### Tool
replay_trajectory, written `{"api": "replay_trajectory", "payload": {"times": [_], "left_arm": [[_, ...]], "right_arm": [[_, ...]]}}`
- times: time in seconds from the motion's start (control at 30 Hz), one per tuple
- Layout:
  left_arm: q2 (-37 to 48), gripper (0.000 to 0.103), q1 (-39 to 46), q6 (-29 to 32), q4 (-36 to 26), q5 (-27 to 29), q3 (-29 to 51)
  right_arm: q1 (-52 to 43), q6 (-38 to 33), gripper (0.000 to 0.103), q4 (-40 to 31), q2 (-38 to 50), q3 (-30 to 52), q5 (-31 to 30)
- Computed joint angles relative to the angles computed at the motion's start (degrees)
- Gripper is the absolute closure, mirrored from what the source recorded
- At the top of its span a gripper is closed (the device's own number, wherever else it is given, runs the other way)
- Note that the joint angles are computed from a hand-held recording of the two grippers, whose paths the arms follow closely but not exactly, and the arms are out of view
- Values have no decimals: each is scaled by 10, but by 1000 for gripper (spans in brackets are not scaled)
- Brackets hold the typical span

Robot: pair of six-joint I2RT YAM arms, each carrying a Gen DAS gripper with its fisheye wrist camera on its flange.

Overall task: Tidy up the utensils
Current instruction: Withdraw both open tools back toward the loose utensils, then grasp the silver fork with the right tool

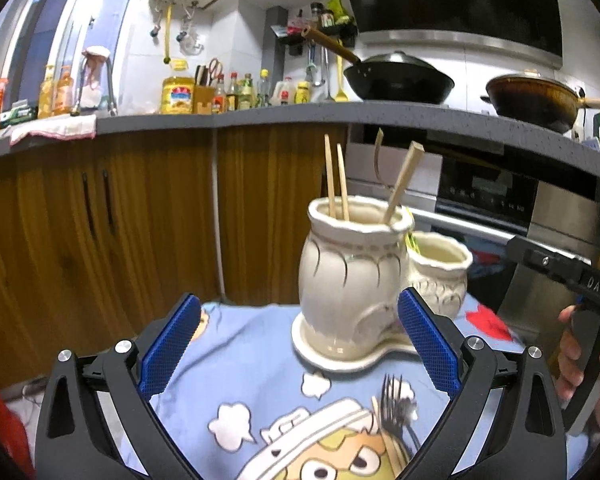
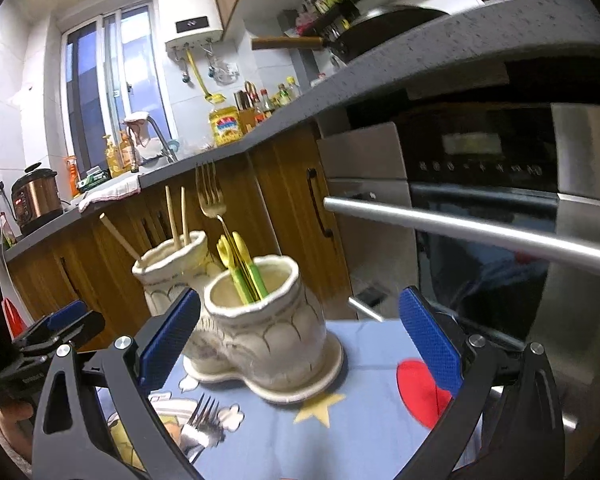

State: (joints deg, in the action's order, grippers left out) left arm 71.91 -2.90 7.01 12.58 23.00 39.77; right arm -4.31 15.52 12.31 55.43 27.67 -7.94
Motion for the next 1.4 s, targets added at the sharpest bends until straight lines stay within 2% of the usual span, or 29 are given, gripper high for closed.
{"api": "replay_trajectory", "payload": {"times": [0.13, 0.23, 0.37, 0.57, 0.73, 0.8, 0.9, 0.97, 1.07, 1.3, 1.4], "left_arm": [[-3, 5, 2, 24, -41, 3, -3], [6, 5, -1, 51, -95, 7, 5], [23, 5, -17, 85, -163, -12, 21], [33, 5, -17, 97, -189, -28, 28], [48, 5, -3, 92, -208, -31, 49], [50, 5, 4, 94, -215, -20, 54], [51, 5, 11, 101, -224, -7, 56], [52, 5, 10, 105, -228, -7, 57], [49, 5, 15, 109, -231, 3, 56], [54, 5, 19, 111, -238, 18, 60], [54, 5, 19, 112, -240, 21, 61]], "right_arm": [[3, 10, 4, -43, -26, -12, 5], [14, 11, 4, -73, -32, -17, 15], [32, -3, 4, -77, -26, -17, 27], [60, -40, 5, -82, 4, -7, 30], [90, -58, 5, -134, 73, 42, 7], [111, -68, 7, -151, 99, 61, 8], [151, -84, 22, -166, 141, 92, 27], [175, -93, 35, -171, 175, 115, 45], [188, -92, 42, -187, 224, 152, 43], [190, -81, 46, -214, 301, 212, 31], [190, -85, 59, -223, 318, 226, 17]]}}
